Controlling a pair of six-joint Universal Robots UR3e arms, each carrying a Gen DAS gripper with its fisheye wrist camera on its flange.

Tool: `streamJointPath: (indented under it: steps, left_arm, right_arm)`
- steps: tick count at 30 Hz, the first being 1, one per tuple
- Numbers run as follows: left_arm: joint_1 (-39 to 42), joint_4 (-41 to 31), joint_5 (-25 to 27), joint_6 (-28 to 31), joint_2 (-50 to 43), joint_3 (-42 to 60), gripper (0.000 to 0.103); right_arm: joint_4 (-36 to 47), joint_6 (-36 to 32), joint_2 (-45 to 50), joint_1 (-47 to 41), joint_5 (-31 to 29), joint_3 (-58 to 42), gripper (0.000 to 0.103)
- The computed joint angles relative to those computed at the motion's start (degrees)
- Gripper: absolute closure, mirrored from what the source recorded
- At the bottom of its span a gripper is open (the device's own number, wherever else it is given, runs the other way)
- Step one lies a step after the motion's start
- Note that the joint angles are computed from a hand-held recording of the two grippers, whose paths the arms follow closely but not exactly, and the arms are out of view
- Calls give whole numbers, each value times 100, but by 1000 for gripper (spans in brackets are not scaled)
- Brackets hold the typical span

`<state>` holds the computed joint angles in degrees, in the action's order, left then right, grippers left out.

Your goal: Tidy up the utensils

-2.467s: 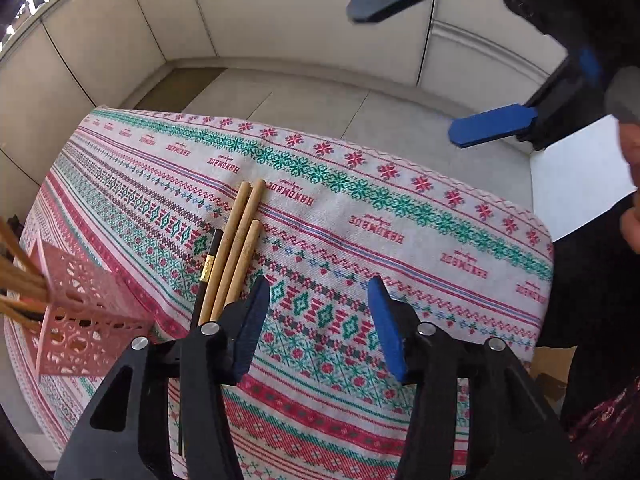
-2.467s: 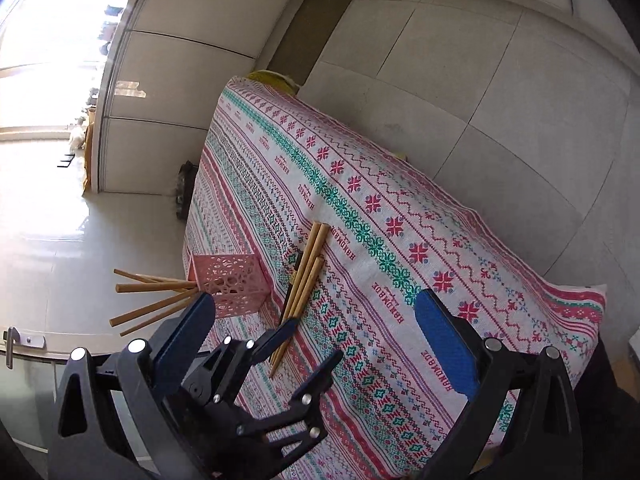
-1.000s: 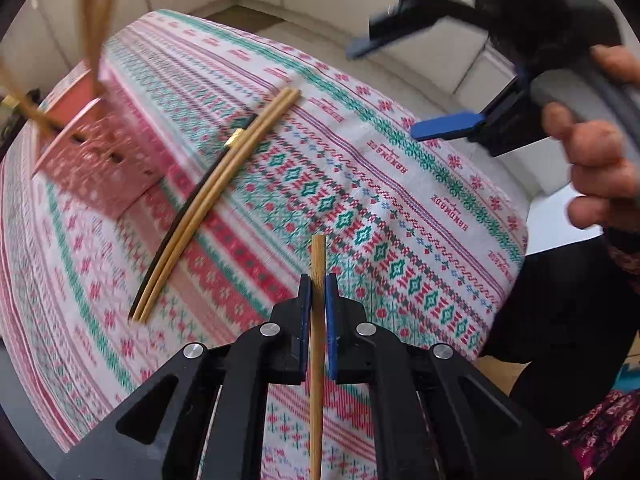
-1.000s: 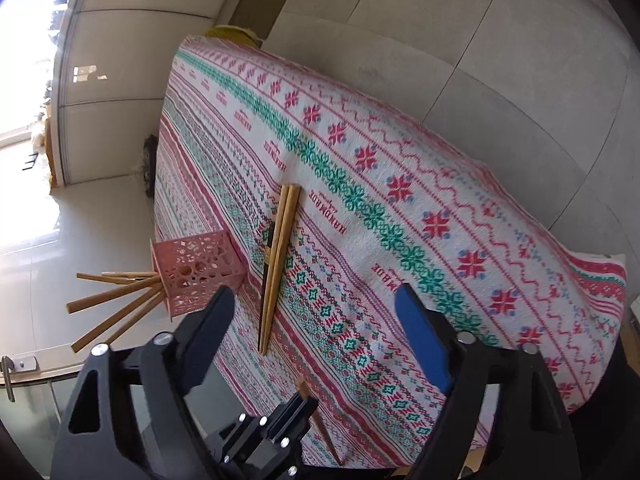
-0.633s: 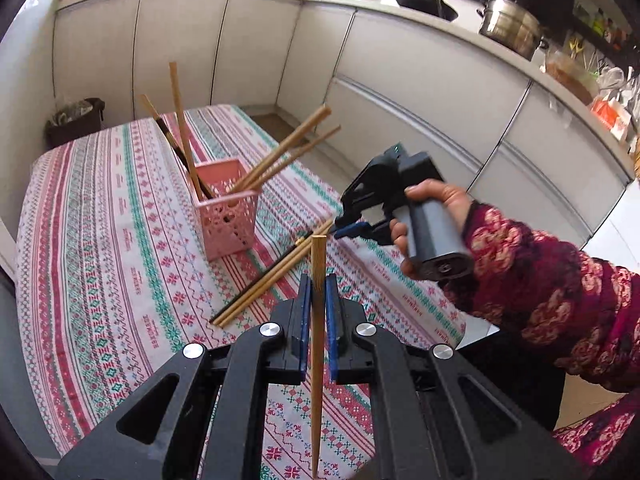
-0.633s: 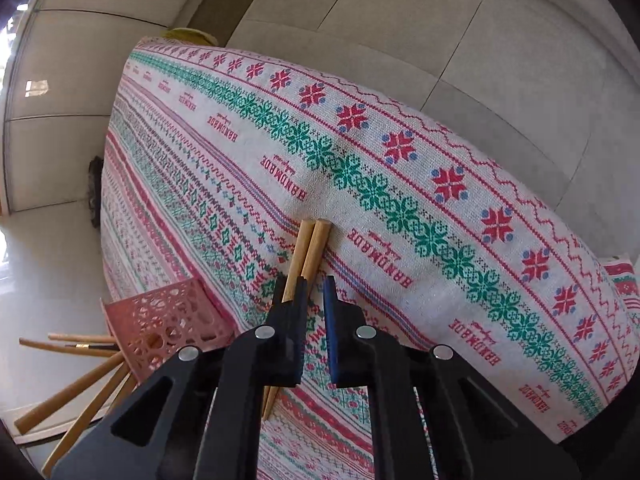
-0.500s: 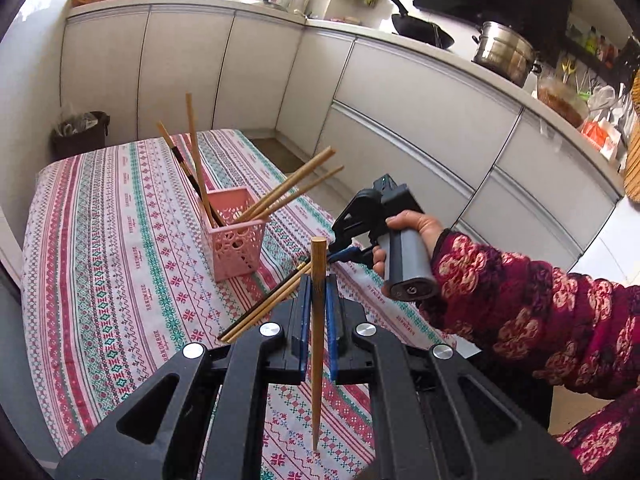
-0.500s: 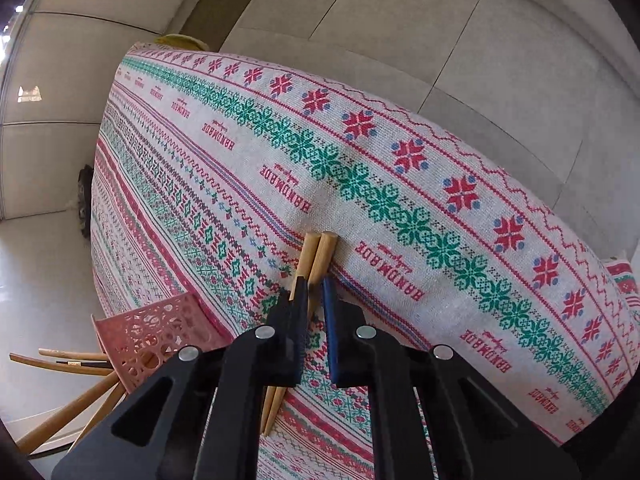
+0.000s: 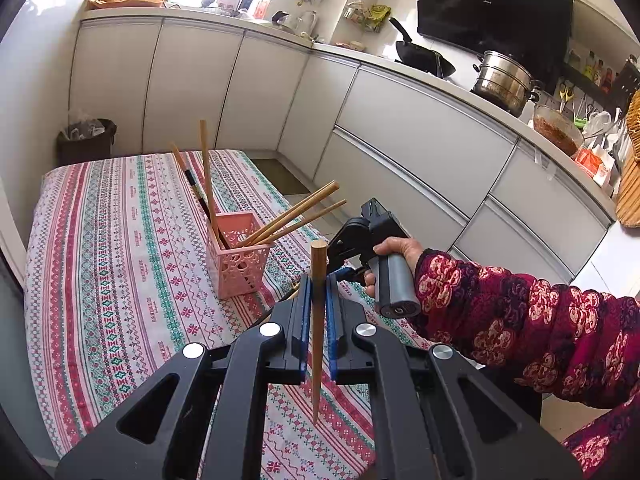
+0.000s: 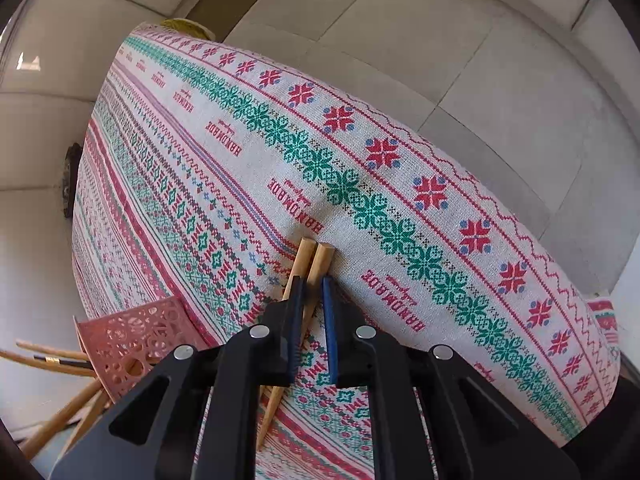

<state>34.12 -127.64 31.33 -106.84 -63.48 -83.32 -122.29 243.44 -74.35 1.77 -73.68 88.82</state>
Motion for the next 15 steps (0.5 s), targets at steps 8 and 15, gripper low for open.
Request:
streamJointPath:
  steps: [8,15]
  left_arm:
    - [-4,-194,29,137,-109,111,97]
    - [-229,727,183,-605,-7,-234,97]
  right_arm:
    - [1127,-957,-644,150,-133,219,95]
    - [1517,-767,23,349,-301,-795,54]
